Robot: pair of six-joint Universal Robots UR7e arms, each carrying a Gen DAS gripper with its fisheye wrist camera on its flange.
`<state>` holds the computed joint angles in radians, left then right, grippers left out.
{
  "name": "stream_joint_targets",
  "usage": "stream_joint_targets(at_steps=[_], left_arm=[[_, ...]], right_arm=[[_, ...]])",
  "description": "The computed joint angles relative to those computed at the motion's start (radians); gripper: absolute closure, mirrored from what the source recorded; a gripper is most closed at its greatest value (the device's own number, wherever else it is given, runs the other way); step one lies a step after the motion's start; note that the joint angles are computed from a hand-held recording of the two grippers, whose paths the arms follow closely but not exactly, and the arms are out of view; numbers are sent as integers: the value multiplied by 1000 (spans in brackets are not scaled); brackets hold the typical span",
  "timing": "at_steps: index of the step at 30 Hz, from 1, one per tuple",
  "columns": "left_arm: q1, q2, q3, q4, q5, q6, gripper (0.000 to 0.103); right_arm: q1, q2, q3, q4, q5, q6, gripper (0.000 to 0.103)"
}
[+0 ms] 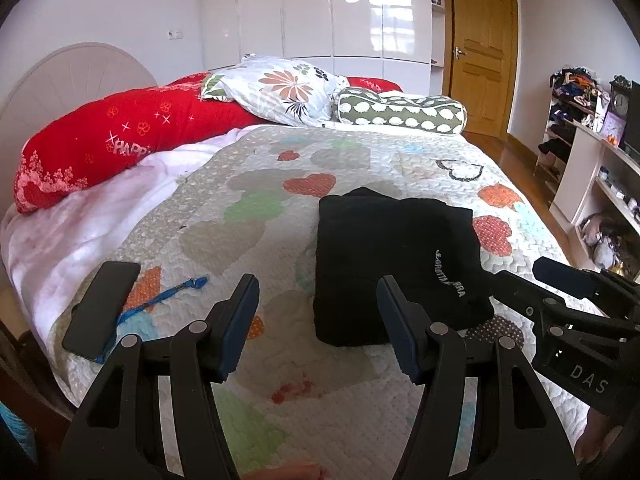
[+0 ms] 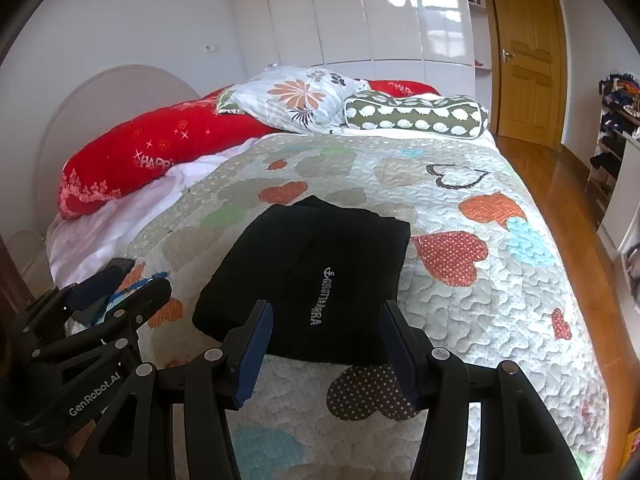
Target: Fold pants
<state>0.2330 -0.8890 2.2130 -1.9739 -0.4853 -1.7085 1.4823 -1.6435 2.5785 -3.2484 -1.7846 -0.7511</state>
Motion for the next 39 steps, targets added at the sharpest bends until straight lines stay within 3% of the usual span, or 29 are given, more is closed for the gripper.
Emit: stream_joint_targets(at_steps=[19, 39], left_arm=[[-6, 23, -12, -14, -16, 16, 41], [11, 29, -1, -63, -20, 48, 41]], right_arm=[[-34, -40, 1, 41, 17, 2, 48], [-17, 11, -10, 26, -7, -2, 47]])
